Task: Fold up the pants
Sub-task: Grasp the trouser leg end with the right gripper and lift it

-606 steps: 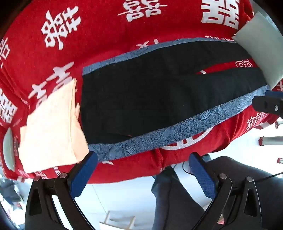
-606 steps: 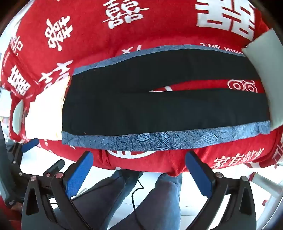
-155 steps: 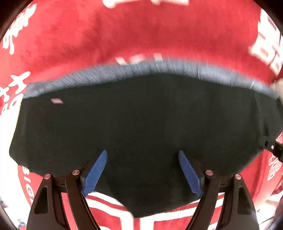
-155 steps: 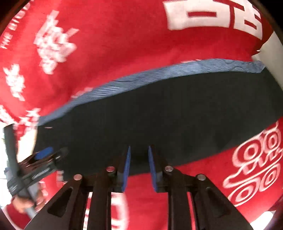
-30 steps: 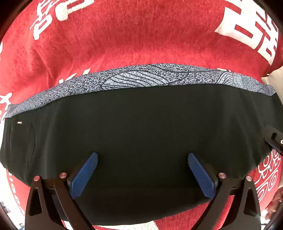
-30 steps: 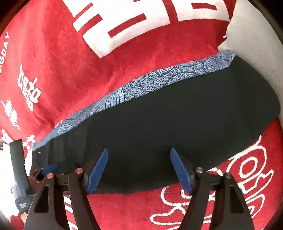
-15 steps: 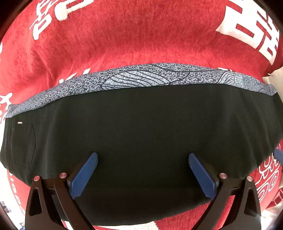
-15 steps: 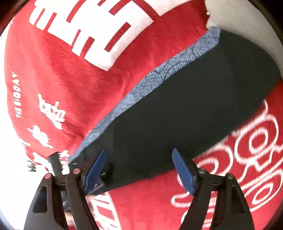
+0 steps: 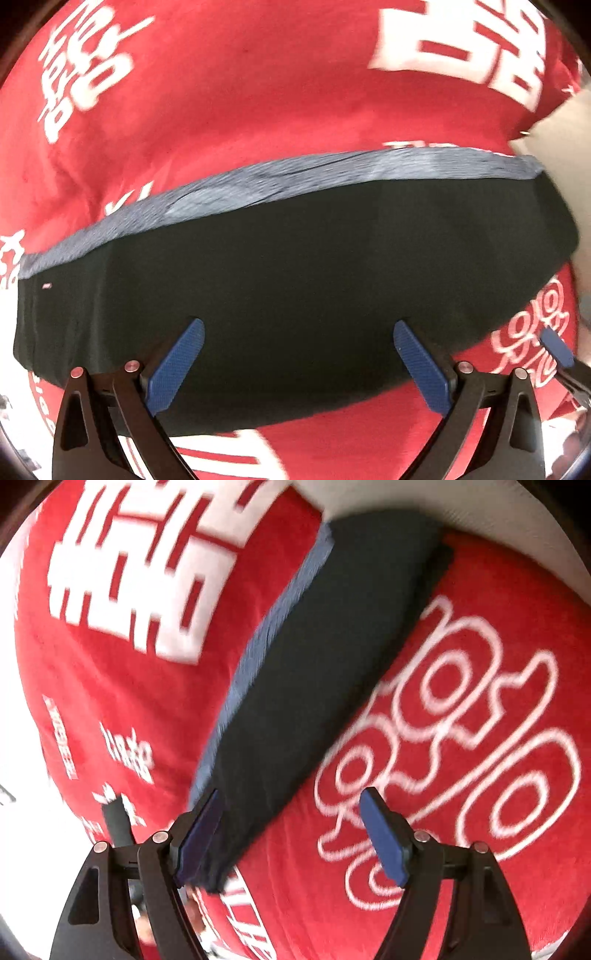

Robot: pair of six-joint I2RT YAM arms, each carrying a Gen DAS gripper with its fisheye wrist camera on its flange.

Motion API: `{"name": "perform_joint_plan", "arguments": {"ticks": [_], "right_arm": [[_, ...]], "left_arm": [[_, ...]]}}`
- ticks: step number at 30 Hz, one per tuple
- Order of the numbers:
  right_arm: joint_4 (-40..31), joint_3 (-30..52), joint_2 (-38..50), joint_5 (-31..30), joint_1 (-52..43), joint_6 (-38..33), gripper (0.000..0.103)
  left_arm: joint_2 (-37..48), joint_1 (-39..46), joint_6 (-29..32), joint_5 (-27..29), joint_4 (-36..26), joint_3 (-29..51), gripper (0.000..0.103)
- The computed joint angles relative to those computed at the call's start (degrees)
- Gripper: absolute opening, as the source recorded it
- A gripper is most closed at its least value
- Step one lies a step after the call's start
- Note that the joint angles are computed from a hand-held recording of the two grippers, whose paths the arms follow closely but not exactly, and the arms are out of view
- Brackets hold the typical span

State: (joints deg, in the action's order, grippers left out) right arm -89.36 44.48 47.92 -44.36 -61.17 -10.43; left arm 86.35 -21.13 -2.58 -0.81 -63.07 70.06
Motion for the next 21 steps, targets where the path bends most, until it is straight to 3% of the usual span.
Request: {"name": "perform_joint_plan", "arguments": {"ticks": [9,19,21], "right_arm": [[11.4,-3.9,4.7,-4.1,-7.1,3.4,0.080],[34.3,-8.4,1.0,-4.6,5.1,23.9,0.080],[35.3,-8.0,2.2,-3.7,6.4,25.6,0.079]], "left_arm": [[7.3,-9.8,-8.0,-0.6,3.7,1.3,0.103],[4.4,-9.2,-7.7,0.4,7.9,-2.5,0.103],[4.8,-8.9,-7.4,0.6,7.8,-2.0,0.103]]}}
